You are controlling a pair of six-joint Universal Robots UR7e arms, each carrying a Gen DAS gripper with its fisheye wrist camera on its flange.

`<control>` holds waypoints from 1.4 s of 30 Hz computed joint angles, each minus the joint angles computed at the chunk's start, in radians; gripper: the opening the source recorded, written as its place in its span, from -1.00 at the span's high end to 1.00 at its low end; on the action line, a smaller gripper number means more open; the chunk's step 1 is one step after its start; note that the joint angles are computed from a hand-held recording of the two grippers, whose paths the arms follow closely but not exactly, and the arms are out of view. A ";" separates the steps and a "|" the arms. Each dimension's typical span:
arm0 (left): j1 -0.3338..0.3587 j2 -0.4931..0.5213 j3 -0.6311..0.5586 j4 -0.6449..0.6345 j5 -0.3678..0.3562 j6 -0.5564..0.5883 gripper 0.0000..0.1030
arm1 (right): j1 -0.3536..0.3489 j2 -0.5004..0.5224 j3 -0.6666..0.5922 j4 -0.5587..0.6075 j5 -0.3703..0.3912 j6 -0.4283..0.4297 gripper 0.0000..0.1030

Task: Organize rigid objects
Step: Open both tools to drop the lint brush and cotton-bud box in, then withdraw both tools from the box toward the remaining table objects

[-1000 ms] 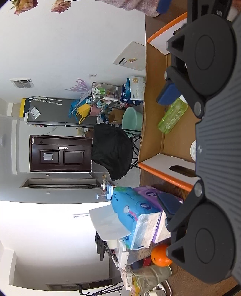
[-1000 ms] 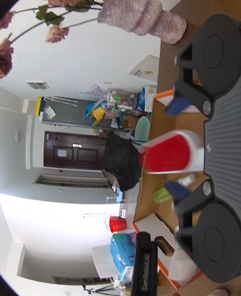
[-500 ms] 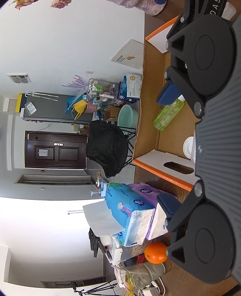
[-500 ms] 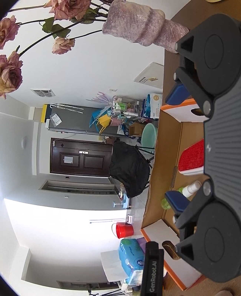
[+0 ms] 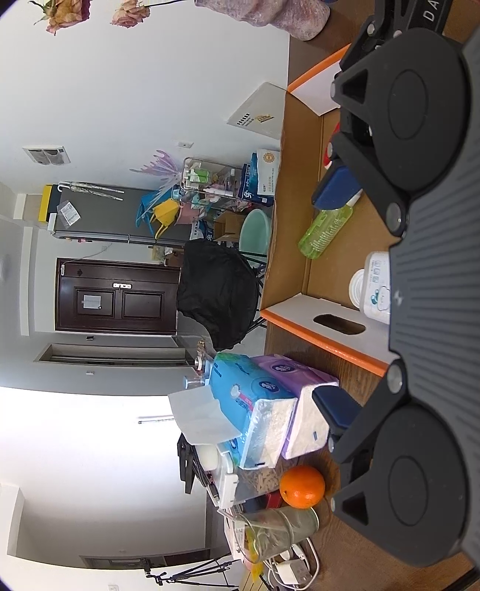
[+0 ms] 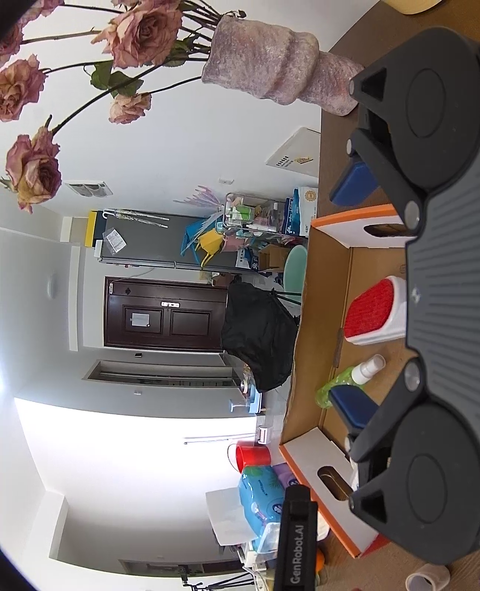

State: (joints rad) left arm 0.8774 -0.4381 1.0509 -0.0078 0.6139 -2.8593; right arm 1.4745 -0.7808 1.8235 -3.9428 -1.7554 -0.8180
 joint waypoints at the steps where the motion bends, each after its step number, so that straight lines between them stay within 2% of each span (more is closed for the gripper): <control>1: -0.003 -0.008 0.017 -0.008 -0.004 -0.002 -1.00 | -0.001 -0.006 0.012 -0.008 0.002 0.001 -1.00; 12: -0.051 -0.121 0.240 -0.110 -0.037 -0.024 -1.00 | -0.003 -0.069 0.165 -0.121 0.020 0.006 -1.00; 20: -0.080 -0.172 0.356 -0.106 -0.085 -0.089 -1.00 | -0.026 -0.115 0.286 -0.195 0.045 0.014 -1.00; 34: -0.120 -0.199 0.487 -0.016 -0.141 -0.277 -1.00 | -0.091 -0.134 0.464 -0.342 0.077 0.046 -1.00; 42: -0.102 -0.129 0.463 0.157 -0.151 -0.440 -1.00 | -0.151 -0.118 0.526 -0.393 0.060 0.057 -1.00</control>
State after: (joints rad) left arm 0.7754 -0.5673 1.5136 0.1495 0.4626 -3.2993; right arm 1.3232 -0.8983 2.3498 -4.3363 -1.6954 -0.7610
